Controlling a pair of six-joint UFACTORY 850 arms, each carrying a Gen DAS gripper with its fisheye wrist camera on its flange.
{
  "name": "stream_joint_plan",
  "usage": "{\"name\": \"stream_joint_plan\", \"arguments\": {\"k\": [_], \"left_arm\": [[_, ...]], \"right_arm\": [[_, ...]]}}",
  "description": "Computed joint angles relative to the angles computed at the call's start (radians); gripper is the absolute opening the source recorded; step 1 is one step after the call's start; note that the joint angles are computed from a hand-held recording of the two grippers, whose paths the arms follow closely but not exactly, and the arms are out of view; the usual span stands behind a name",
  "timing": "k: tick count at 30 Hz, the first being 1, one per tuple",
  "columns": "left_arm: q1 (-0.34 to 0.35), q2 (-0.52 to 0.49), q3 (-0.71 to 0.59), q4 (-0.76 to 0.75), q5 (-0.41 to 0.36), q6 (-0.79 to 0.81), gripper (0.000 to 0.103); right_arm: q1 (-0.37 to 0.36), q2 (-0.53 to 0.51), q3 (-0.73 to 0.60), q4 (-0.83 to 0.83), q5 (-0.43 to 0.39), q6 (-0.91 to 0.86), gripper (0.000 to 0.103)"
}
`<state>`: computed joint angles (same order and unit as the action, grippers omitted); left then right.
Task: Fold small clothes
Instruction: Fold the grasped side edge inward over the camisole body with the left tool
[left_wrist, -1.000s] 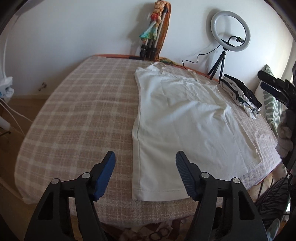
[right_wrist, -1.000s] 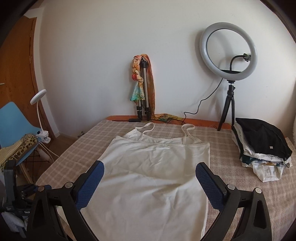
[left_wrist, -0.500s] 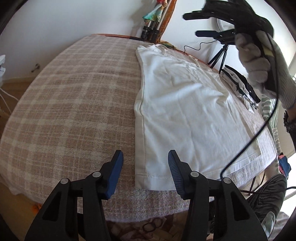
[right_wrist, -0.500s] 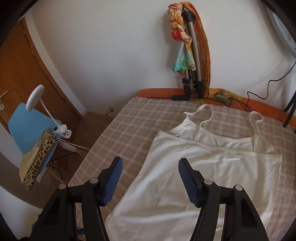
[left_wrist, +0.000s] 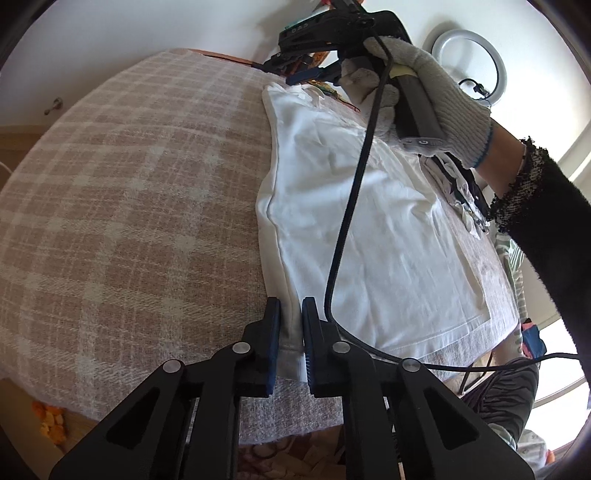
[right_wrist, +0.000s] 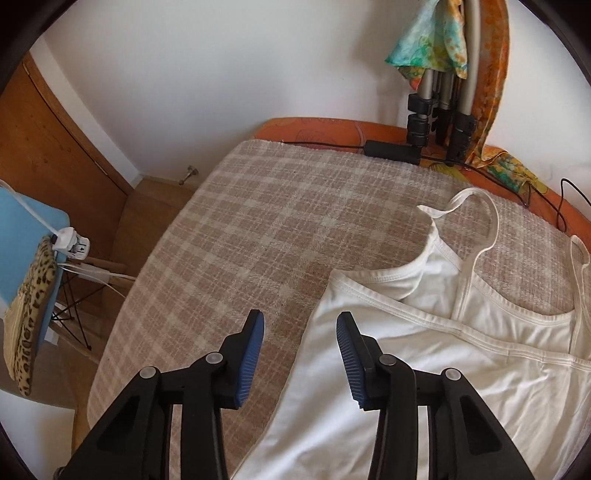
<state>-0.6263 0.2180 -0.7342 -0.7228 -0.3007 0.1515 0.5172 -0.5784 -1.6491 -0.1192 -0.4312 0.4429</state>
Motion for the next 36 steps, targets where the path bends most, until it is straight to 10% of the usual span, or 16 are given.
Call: {"name": "stream_joint_plan", "arguments": {"k": [12,17,36], "left_arm": [[0.000,0.003,0.001,-0.149,0.000,0.145,0.006],[-0.008,-0.001,-0.005,-0.153,0.008,0.162,0.006],[-0.098,-0.090,-0.119,-0.266,-0.034,0.371,0.005]], "right_arm": [[0.040,-0.221,-0.299,-0.271,-0.297,0.139,0.027],[0.032,-0.206,-0.279,-0.299,-0.282,0.152,0.001],[-0.075,0.145,0.130,-0.280,-0.031,0.183,0.000]]}}
